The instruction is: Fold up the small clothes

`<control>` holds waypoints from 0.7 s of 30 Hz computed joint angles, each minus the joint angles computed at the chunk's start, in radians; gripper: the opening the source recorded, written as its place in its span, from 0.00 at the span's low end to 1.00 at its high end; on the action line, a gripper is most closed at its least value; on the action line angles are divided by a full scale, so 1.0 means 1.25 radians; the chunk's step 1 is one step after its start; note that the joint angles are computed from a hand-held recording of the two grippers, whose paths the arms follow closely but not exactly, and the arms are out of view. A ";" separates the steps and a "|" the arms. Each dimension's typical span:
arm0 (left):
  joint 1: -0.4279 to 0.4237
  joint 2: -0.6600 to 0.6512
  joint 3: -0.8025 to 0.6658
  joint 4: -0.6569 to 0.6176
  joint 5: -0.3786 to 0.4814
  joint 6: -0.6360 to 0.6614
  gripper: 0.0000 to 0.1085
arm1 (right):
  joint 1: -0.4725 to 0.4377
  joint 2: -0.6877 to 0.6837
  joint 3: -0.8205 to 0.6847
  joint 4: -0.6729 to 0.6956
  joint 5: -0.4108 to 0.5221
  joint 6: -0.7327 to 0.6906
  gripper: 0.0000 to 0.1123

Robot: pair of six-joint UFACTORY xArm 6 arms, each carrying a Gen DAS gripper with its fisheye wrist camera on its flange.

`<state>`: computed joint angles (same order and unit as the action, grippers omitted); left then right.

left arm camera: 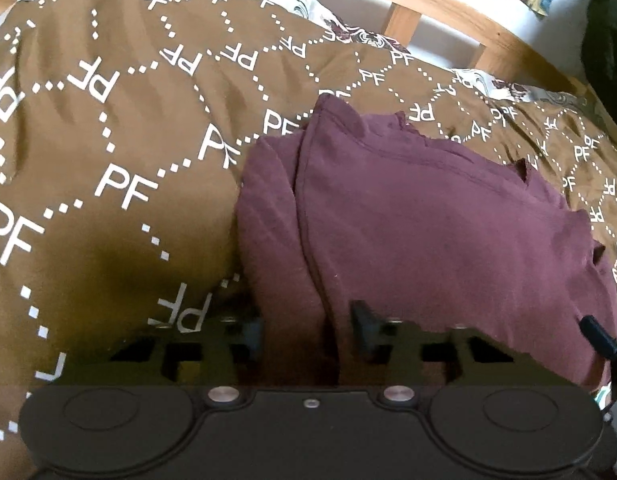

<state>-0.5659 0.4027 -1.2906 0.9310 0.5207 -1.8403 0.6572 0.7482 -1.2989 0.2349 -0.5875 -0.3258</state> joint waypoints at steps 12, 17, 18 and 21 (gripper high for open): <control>-0.078 0.064 -0.253 -0.108 0.200 0.258 0.19 | -0.046 -0.067 0.050 -0.129 0.040 0.096 0.91; -0.091 0.175 -0.466 -0.215 0.273 0.372 0.18 | -0.020 -0.080 0.020 0.118 0.061 -0.166 0.91; -0.093 0.200 -0.503 -0.226 0.273 0.386 0.18 | -0.017 -0.075 0.003 0.182 0.057 -0.225 0.91; -0.106 0.292 -0.640 -0.254 0.296 0.447 0.18 | -0.026 -0.063 -0.036 0.295 0.055 -0.309 0.91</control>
<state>-0.6990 0.7682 -2.0902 0.6133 0.8904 -1.2811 0.6241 0.6697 -1.3444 0.6032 -0.5192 -0.7126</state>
